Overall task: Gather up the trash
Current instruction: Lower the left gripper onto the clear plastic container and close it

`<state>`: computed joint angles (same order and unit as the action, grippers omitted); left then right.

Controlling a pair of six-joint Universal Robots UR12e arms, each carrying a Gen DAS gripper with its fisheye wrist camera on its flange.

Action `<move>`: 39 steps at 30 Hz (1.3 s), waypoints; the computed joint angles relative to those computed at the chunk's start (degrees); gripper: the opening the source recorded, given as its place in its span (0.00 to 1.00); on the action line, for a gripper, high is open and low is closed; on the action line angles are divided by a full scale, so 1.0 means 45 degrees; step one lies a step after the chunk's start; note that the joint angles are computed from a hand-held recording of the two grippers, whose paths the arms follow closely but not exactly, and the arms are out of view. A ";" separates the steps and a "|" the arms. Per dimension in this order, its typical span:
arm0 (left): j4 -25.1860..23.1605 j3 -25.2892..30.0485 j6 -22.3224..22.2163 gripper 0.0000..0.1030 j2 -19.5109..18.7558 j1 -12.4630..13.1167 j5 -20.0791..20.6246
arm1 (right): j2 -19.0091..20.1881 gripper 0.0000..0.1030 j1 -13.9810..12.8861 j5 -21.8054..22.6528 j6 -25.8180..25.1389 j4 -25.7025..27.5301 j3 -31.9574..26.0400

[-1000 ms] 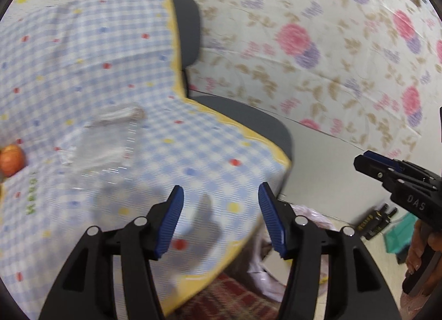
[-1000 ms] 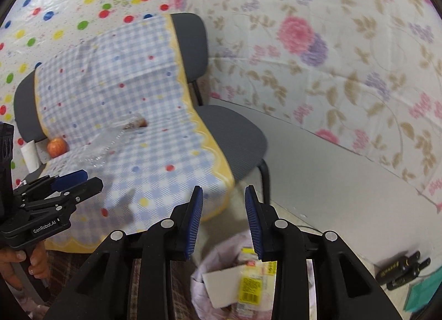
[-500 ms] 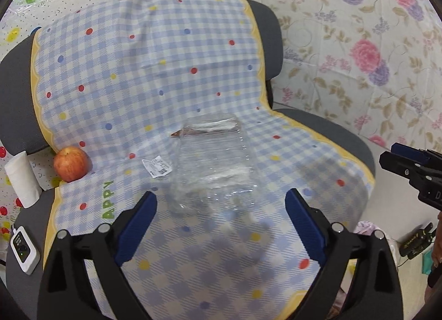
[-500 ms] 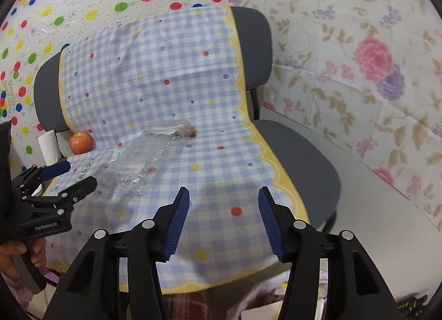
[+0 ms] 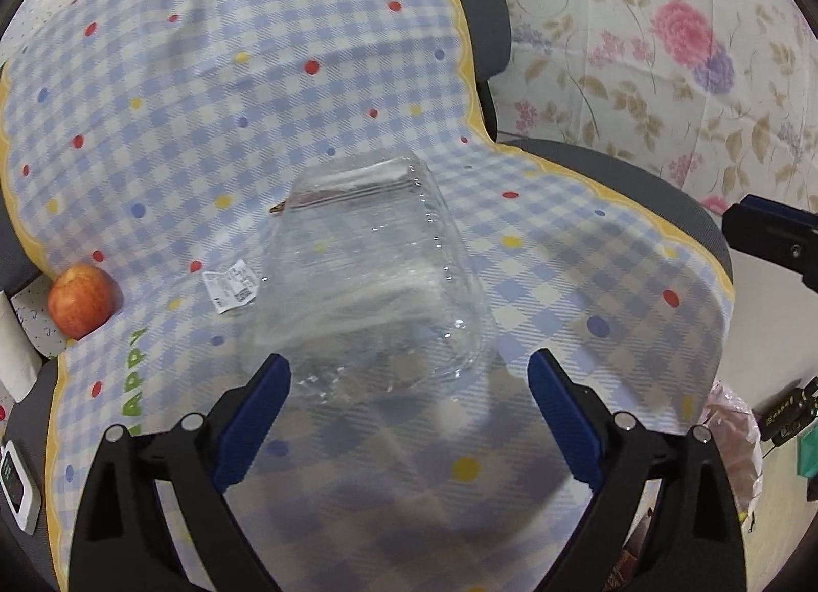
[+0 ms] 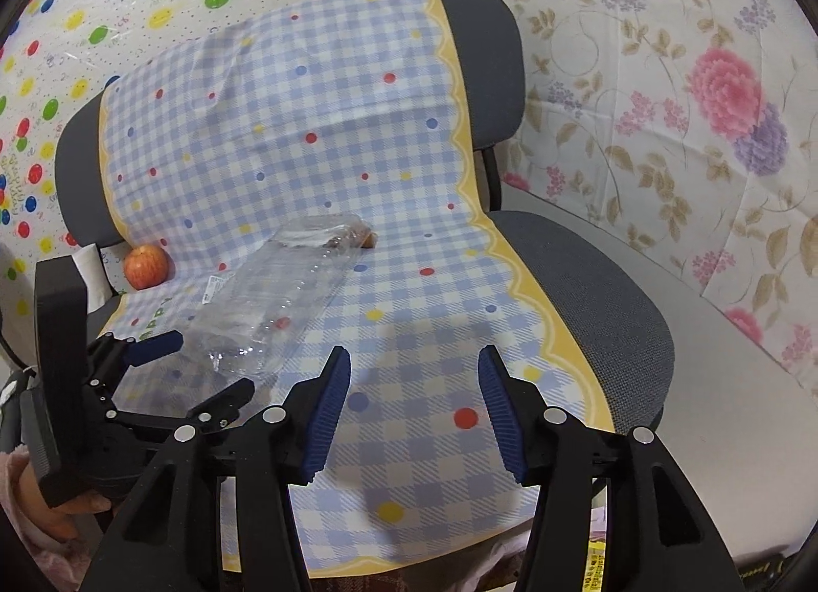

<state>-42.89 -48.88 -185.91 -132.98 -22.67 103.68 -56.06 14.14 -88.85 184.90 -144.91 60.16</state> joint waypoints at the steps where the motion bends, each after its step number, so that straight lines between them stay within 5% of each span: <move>1: -0.0138 0.0243 0.0124 0.89 -0.0174 -0.0068 0.0360 | -0.0010 0.52 -0.0026 0.0012 0.0042 0.0004 0.0027; 5: -0.0875 0.1096 0.0225 0.89 -0.0739 -0.0144 0.1186 | -0.0013 0.52 -0.0126 0.0103 0.0168 -0.0037 0.0088; 11: -0.1814 0.1868 -0.1384 0.79 -0.0989 0.0281 0.0179 | 0.0091 0.52 -0.0176 0.0205 0.0212 0.0068 -0.0039; 24: 0.2077 0.0833 -0.0633 0.58 -0.0375 0.0554 -0.0287 | 0.0433 0.52 -0.0183 0.0293 0.0248 0.0338 -0.0568; 31: 0.2804 0.0082 -0.2444 0.14 0.0129 0.0924 -0.0983 | 0.0539 0.52 -0.0154 0.0383 0.0168 0.0549 -0.0668; 39: 0.2570 -0.0567 -0.3450 0.16 0.0421 0.1261 -0.0638 | 0.0550 0.52 -0.0068 0.0464 -0.0059 0.0718 -0.0692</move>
